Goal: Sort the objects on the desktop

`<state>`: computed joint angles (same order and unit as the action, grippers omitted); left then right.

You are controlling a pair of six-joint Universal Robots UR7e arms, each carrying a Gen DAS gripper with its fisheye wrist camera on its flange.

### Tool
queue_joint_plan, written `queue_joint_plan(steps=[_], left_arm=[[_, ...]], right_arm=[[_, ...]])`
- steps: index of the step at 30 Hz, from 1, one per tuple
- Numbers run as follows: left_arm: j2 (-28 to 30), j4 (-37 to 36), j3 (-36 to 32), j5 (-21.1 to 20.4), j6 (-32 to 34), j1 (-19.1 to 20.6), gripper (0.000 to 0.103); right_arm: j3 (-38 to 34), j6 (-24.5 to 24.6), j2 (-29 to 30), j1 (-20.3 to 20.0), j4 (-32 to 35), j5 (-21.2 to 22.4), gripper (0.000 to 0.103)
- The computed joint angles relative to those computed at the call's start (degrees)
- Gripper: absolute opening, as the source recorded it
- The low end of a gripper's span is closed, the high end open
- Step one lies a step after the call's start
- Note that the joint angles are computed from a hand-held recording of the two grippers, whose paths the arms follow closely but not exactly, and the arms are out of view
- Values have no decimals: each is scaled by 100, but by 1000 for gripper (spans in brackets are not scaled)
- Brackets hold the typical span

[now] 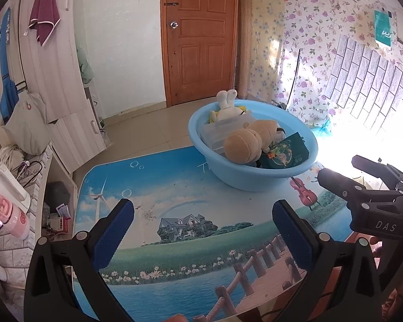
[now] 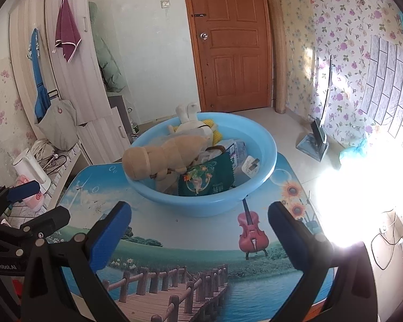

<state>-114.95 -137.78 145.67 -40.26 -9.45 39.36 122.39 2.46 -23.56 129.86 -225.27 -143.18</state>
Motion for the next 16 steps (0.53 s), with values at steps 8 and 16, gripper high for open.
queue_joint_plan(steps=[8,16], left_arm=[[-58,-7,23,-49,91,-83,103],[-123,44,36,-116,148,-114,103]], right_arm=[[-11,-78,17,31,79,70,103],[-23,-67,20,43,111,72,103]])
